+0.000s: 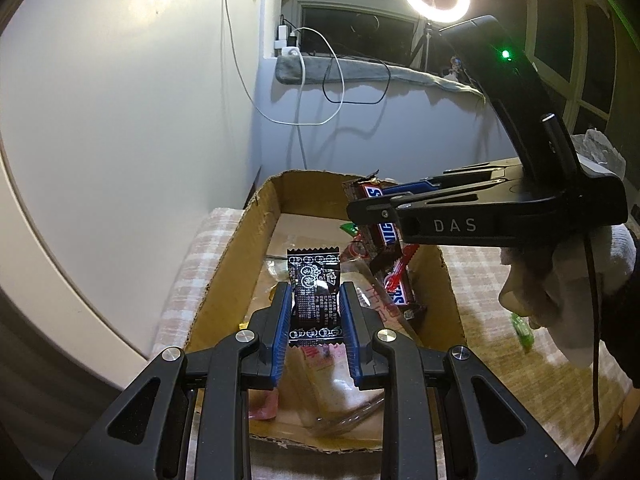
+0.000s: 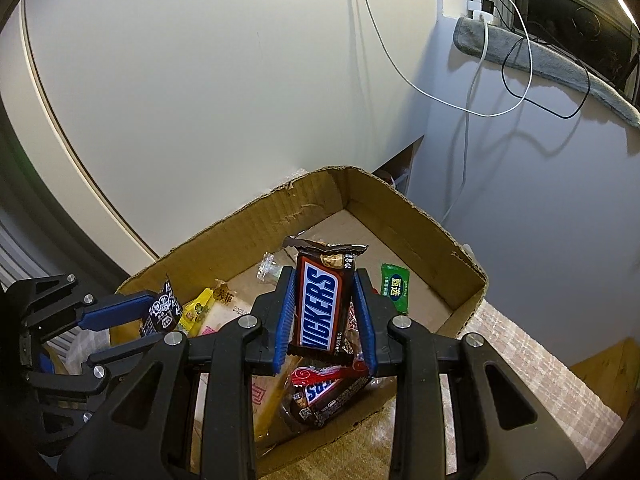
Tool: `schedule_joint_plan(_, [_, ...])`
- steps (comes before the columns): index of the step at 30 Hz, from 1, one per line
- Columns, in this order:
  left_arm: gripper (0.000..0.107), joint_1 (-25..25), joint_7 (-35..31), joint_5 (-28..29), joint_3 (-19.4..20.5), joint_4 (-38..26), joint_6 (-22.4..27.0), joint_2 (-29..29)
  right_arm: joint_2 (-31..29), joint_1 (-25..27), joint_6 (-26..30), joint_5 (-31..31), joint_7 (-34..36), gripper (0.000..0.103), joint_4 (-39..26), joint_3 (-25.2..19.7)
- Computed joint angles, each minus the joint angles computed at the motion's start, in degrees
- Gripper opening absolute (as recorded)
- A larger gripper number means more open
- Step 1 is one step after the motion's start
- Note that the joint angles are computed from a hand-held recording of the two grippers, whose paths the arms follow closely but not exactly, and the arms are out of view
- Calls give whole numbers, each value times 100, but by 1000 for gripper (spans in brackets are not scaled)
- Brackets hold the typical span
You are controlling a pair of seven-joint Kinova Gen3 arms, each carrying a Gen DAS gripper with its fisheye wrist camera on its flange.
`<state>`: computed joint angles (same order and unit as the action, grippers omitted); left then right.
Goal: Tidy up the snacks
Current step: 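Open both tools to drop the black packet and Snickers into the box, then move both open tools back over the remaining snacks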
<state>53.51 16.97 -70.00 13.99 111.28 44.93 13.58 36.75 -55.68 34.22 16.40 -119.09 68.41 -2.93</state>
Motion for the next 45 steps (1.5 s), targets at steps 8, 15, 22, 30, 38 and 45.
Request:
schedule_joint_plan(8, [78,55,66,-53,19,-22,189,7,-100,-209,-135,263,-385,80,140,260])
schedule_joint_plan(15, [81,112,0,-22,46,-121,392,66,-194,-306,-151,535,-750,89,244,345])
schedule_joint_plan(22, [81,174,29,-17,62,-171,481,57,-373,-371,-180,763,-1016,89,483,374])
schedule_joint_plan(30, [81,352,-51,-1,144,-331,709,72,-777,-426,-373,1085,-1472,89,1052,412])
schedule_joint_plan(38, [81,597,-135,-12,183,-576,924,173,-1281,-473,-509,1591,-2047,89,1727,390])
schedule_joint_plan(45, [81,756,-283,19,145,-815,826,306,-1804,-373,-556,2088,-2572,89,2425,210])
